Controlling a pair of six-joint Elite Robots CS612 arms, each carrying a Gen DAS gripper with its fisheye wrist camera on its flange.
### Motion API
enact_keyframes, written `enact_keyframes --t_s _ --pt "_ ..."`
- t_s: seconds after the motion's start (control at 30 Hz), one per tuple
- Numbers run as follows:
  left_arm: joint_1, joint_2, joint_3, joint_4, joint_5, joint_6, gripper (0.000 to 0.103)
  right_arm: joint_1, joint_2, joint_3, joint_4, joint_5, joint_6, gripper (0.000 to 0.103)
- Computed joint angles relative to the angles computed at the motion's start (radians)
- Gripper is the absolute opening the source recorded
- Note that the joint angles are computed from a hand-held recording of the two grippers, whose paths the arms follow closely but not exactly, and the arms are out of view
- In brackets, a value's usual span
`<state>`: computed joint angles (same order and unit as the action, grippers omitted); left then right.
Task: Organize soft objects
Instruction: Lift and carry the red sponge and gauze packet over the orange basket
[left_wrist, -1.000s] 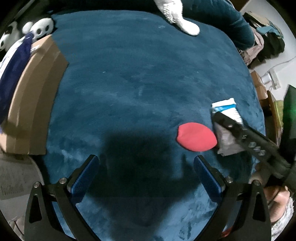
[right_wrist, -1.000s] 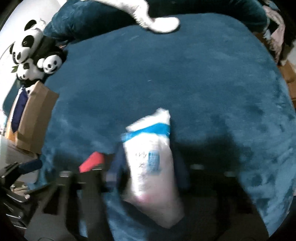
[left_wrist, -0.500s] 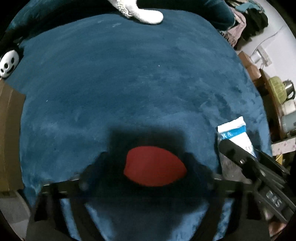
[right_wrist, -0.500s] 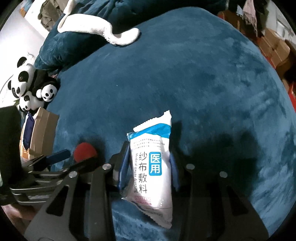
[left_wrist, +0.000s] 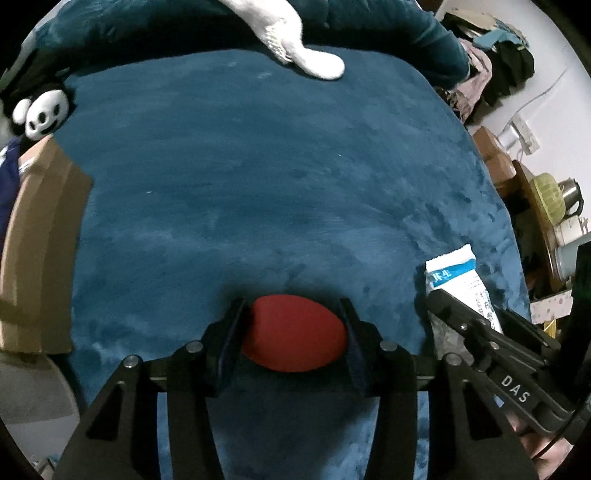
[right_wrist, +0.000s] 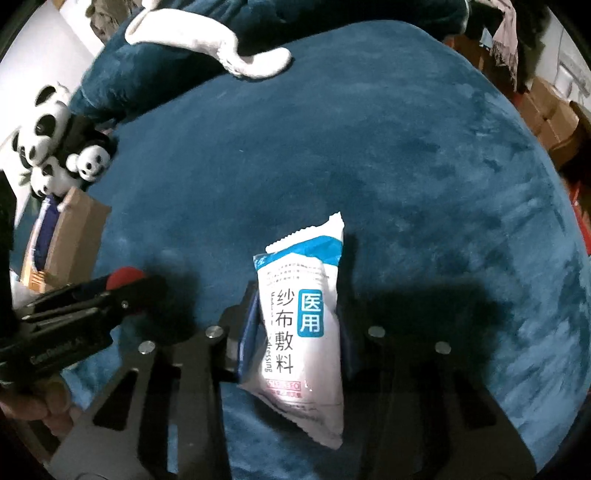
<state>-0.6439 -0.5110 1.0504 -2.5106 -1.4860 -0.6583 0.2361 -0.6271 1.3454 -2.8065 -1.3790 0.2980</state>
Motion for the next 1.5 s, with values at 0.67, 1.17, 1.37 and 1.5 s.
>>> enact_keyframes --t_s 0.67,1.17,1.37,1.5 --pt "-0.009 -0.157 0.252 -0.128 0.087 -0.067 0.050 0.057 -0.036 0.011 -0.043 0.112 -0.040 0.037" --pt "-0.006 -0.243 0.399 -0.242 0.133 -0.128 0.050 0.104 -0.056 0.001 -0.028 0.102 -0.105 0.037" --pt "-0.007 -0.262 0.433 -0.272 0.142 -0.141 0.051 0.114 -0.062 0.000 -0.028 0.090 -0.118 0.037" --pt "-0.007 -0.275 0.456 -0.287 0.147 -0.151 0.051 0.119 -0.065 0.001 -0.025 0.086 -0.126 0.037"
